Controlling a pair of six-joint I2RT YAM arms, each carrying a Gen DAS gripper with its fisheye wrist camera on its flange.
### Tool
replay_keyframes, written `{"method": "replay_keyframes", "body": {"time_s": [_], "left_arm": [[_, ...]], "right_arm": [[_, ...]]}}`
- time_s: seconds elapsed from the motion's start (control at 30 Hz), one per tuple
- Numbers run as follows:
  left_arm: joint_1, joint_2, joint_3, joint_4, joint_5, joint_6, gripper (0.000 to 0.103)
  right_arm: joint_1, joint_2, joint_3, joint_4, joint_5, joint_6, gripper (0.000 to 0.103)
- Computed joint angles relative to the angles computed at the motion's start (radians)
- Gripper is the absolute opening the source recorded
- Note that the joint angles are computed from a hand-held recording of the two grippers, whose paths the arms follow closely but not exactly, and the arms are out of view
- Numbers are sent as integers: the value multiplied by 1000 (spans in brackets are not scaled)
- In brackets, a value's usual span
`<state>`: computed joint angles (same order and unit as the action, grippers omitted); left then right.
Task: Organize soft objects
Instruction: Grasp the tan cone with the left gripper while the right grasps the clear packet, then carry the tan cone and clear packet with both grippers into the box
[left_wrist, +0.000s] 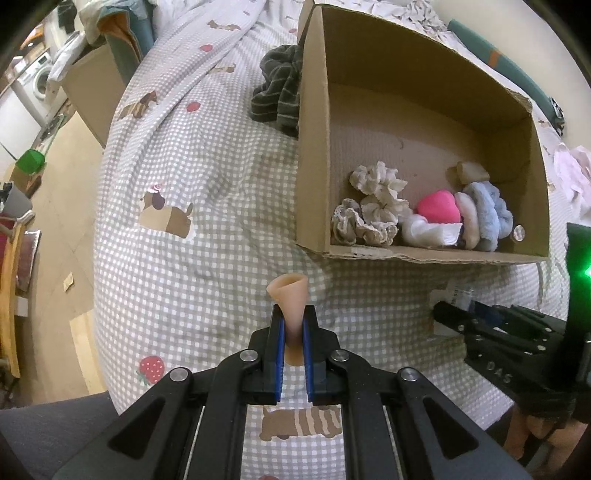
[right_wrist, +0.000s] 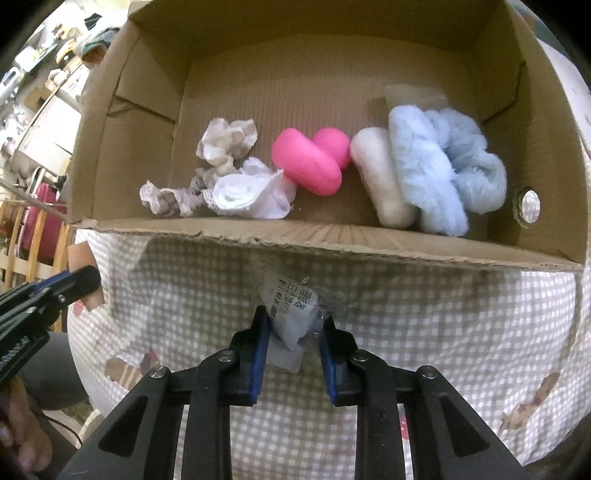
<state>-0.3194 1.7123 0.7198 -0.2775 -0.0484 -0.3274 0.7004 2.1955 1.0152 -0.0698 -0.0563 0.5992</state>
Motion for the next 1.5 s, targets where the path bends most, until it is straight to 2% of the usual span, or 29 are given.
{"method": "replay_keyframes", "body": {"time_s": [0.33,0.6,0.73,0.93,1.23,1.37,1.5], "left_arm": [[11,29,1,19,-27,14,8],[-51,37,9,23,-76,6,8],[-46,26,7,12,-62,-9,8],[-49,-90,-25,-24,-66,-31,8],[-92,-263,37,-121,-127,0,8],[-85,-310,78,-156,-115,32,8],[-79,-313,136,-176,-104,52,8]], "right_arm": [[15,-64,-44,-3,-6,-12,27],[-15,-203,-194,38,-32,-20,27],[-40,-276,-261,53,-48,-30,27],[-70,-453,-377,69,-74,-30,27],[-109,-722,-478,21,-88,1,27],[-144,-791,-489,38,-119,23,27],[-170,-855,-451,-16,-105,8,27]]}}
